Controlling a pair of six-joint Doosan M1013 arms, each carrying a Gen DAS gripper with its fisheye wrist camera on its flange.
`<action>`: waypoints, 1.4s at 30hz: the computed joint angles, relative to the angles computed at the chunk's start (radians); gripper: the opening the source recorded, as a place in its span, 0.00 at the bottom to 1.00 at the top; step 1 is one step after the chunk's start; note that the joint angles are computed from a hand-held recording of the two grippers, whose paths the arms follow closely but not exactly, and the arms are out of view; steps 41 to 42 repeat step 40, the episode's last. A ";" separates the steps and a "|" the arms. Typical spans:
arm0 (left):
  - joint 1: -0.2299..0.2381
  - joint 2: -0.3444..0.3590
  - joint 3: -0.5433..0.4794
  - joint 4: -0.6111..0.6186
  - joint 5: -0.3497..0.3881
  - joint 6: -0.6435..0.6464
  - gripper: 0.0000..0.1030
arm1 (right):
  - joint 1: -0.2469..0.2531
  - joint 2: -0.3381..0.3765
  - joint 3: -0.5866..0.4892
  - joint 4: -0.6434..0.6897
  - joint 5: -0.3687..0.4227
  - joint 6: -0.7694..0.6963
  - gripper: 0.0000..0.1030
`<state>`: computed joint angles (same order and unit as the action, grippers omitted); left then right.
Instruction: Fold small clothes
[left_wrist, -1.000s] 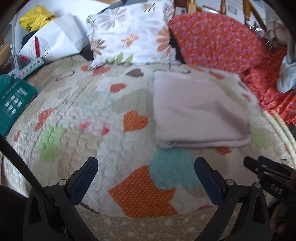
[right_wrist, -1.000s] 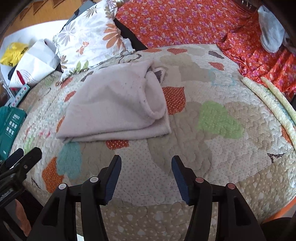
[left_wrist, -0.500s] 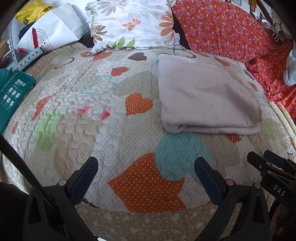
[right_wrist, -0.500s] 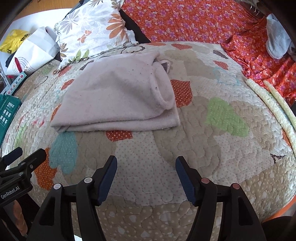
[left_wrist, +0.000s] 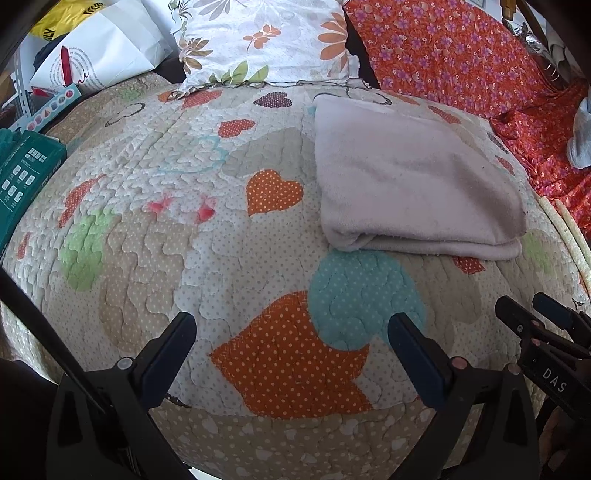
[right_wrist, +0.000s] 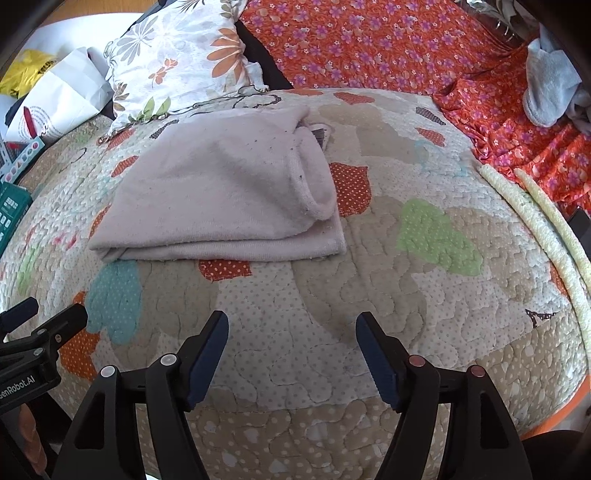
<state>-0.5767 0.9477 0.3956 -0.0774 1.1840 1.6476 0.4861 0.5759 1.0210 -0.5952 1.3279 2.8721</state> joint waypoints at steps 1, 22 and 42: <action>0.000 0.001 -0.002 0.001 0.002 0.001 1.00 | 0.000 0.001 -0.002 -0.001 0.003 -0.002 0.74; 0.005 0.042 -0.070 -0.010 0.072 0.002 1.00 | 0.021 0.042 -0.062 -0.095 0.124 -0.050 0.79; -0.001 -0.032 0.078 -0.013 -0.075 0.034 1.00 | 0.036 0.076 -0.109 -0.133 0.182 -0.116 0.80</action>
